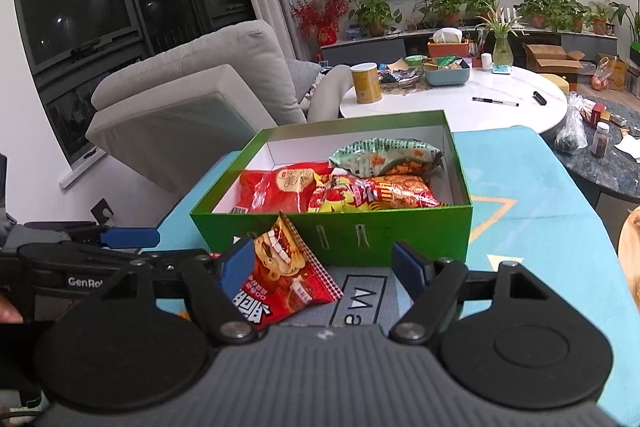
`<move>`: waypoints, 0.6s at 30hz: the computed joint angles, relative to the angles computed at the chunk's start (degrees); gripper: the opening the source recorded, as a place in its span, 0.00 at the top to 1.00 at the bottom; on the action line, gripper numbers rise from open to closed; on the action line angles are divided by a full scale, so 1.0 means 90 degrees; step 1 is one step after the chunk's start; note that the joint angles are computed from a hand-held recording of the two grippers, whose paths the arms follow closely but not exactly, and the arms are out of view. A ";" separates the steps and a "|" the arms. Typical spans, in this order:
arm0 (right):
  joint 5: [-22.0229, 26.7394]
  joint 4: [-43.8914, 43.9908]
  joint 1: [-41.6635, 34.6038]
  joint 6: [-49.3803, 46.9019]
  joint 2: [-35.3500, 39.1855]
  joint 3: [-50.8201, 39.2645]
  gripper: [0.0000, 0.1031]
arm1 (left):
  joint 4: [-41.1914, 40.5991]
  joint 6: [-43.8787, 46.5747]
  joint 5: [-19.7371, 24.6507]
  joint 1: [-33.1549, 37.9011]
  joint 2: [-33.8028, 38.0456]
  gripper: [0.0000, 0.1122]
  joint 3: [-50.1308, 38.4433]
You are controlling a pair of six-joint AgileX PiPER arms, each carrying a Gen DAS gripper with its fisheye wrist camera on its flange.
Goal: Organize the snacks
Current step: 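Grasp the red chip bag beside the box with the right gripper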
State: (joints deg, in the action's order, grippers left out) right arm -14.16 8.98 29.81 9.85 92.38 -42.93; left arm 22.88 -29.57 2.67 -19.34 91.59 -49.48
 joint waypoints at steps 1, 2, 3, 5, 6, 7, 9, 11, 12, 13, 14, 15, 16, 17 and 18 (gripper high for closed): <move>0.0041 0.0002 -0.0003 0.0016 0.0045 -0.0036 0.31 | -0.0135 0.0144 0.0004 -0.0007 0.0009 0.27 0.0007; 0.0087 -0.0133 -0.0025 0.0168 0.0087 -0.0073 0.31 | -0.0524 0.0542 0.0015 -0.0003 0.0019 0.27 0.0003; 0.0094 -0.0349 -0.0055 0.0399 0.0117 -0.0072 0.31 | -0.0673 0.0694 0.0022 -0.0007 0.0033 0.27 0.0008; 0.0118 -0.0714 -0.0109 0.0779 0.0190 -0.0111 0.31 | -0.0428 0.0447 0.0066 -0.0020 0.0088 0.27 -0.0023; 0.0109 -0.0882 -0.0132 0.0935 0.0226 -0.0123 0.31 | -0.0079 0.0097 0.0082 -0.0031 0.0111 0.27 -0.0023; 0.0072 -0.1190 -0.0172 0.1213 0.0257 -0.0117 0.31 | 0.0127 -0.0105 0.0110 -0.0039 0.0138 0.27 -0.0031; 0.0002 -0.1982 -0.0269 0.1932 0.0316 -0.0123 0.31 | 0.0000 0.0045 0.0165 -0.0034 0.0197 0.27 -0.0061; -0.0045 -0.2620 -0.0350 0.2503 0.0388 -0.0161 0.31 | -0.0084 0.0138 0.0186 -0.0052 0.0252 0.27 -0.0062; -0.0046 -0.2896 -0.0384 0.2755 0.0424 -0.0198 0.31 | -0.0317 0.0380 0.0205 -0.0052 0.0288 0.27 -0.0090; -0.0046 -0.3141 -0.0409 0.2997 0.0464 -0.0234 0.31 | -0.0611 0.0687 0.0235 -0.0045 0.0331 0.27 -0.0139; -0.0040 -0.3424 -0.0439 0.3283 0.0507 -0.0279 0.31 | -0.0738 0.0825 0.0258 -0.0044 0.0375 0.27 -0.0177; -0.0011 -0.3685 -0.0457 0.3551 0.0544 -0.0332 0.31 | -0.0730 0.0818 0.0270 -0.0046 0.0409 0.27 -0.0198; 0.0003 -0.3803 -0.0459 0.3672 0.0580 -0.0377 0.31 | -0.0757 0.0844 0.0277 -0.0050 0.0438 0.27 -0.0214; 0.0002 -0.3892 -0.0465 0.3738 0.0612 -0.0413 0.31 | -0.1039 0.1125 0.0284 -0.0044 0.0470 0.27 -0.0238; -0.0024 -0.4021 -0.0474 0.3826 0.0642 -0.0440 0.31 | -0.1530 0.1614 0.0296 -0.0021 0.0502 0.27 -0.0267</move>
